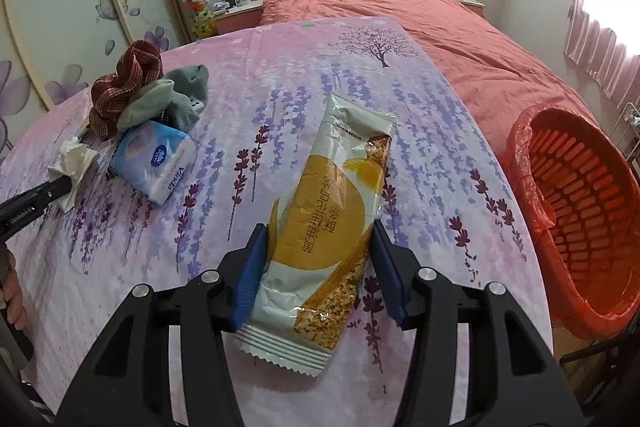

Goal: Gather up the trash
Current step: 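Close the left tool on the white tissue while the right tool holds the snack wrapper, then carry the tissue and snack wrapper over the orange basket with both tools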

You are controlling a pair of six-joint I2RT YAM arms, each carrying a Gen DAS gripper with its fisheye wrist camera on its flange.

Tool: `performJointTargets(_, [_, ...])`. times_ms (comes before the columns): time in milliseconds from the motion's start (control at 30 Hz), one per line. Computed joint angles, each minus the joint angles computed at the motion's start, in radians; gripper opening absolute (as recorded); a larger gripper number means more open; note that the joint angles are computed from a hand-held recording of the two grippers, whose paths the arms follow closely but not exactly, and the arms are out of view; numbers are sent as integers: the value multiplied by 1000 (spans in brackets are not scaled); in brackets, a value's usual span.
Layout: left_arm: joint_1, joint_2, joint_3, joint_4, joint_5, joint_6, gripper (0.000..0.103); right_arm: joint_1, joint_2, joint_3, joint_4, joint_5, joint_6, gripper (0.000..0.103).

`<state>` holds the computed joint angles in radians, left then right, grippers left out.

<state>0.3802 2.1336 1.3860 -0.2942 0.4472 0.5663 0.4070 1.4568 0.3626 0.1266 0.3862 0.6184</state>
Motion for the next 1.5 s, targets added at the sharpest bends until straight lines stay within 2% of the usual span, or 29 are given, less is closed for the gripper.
performJointTargets(133, [-2,7,5,3,-4,-7,33,16,20,22,-30,29,2,52])
performJointTargets(733, [-14,-12,-37,49,-48,-11,36,24,29,27,-38,43,9,52])
performJointTargets(833, [-14,-16,-40,45,-35,3,25,17,17,17,-32,42,14,45])
performJointTargets(933, [-12,-31,-54,51,-26,-1,21,13,-41,-27,-15,20,7,35])
performJointTargets(1033, [9,-47,-56,22,23,6,18,21,-158,-72,-48,33,13,32])
performJointTargets(1500, [52,-275,-192,13,138,53,13,56,-477,-102,-252,91,31,30])
